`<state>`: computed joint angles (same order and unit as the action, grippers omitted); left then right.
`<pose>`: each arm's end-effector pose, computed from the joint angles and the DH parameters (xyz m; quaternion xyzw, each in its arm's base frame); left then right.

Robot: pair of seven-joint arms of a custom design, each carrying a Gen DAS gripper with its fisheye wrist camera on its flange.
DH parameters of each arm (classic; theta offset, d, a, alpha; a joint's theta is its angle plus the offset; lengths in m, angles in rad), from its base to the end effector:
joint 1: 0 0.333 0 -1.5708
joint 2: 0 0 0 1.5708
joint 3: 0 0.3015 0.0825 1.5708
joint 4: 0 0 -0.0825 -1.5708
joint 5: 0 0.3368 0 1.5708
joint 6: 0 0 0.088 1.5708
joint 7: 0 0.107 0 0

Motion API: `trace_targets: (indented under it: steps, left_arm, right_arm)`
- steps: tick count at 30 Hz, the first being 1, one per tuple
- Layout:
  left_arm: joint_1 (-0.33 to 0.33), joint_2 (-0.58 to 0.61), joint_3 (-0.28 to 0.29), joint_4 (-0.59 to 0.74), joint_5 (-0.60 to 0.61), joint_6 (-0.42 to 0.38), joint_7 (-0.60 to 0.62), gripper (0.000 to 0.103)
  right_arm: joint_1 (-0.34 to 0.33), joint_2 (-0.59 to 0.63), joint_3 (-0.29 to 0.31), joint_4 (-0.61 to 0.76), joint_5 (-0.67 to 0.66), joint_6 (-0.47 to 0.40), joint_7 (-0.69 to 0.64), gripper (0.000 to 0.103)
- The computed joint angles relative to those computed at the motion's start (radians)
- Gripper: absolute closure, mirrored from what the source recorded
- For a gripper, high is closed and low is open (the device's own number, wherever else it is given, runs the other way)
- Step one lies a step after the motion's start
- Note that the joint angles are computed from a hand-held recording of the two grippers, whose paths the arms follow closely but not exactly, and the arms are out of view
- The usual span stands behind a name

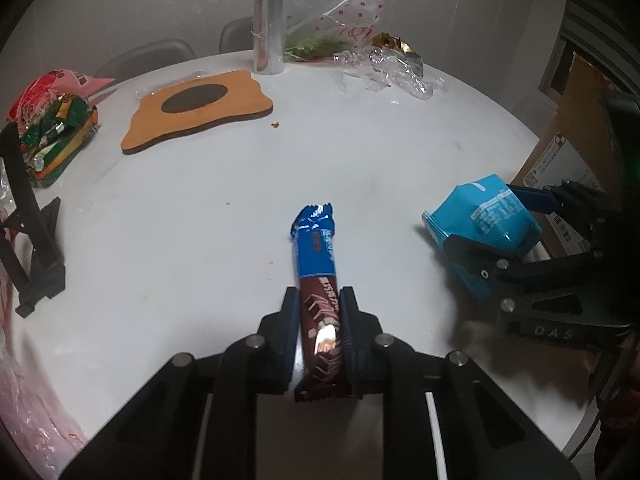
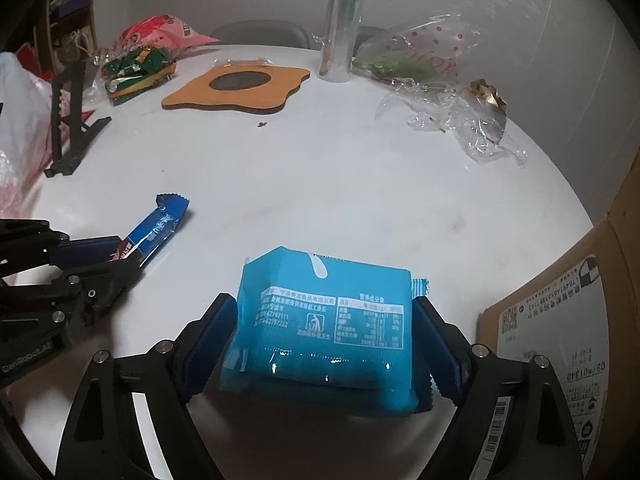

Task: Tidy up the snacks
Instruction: 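Grasp the chocolate bar with the left tool while the right tool grasps the blue biscuit pack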

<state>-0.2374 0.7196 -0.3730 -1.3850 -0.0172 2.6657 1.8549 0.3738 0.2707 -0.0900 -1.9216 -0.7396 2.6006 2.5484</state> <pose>0.6325 -0.3498 0.3850 -0.3917 0.8644 -0.3038 0.0839 0.5730 0.1853 0.4051 -0.6299 0.7091 -0.2816 0.1451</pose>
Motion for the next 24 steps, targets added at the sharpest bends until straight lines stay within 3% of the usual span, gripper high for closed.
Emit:
trace_targets:
  steps: [3, 6, 24]
  left_arm:
    - [0.008, -0.004, -0.007, -0.011, -0.004, 0.011, 0.008, 0.086]
    - [0.021, -0.019, -0.016, -0.038, -0.014, 0.034, 0.014, 0.087]
    - [0.154, -0.183, -0.137, -0.219, -0.131, 0.215, 0.121, 0.087]
  right_arm:
    - [0.006, -0.003, -0.002, 0.0, -0.015, -0.008, 0.011, 0.031]
    - [0.001, -0.011, 0.005, -0.009, -0.012, 0.012, 0.003, 0.034]
    - [0.025, -0.134, 0.061, -0.042, -0.19, 0.042, 0.097, 0.037]
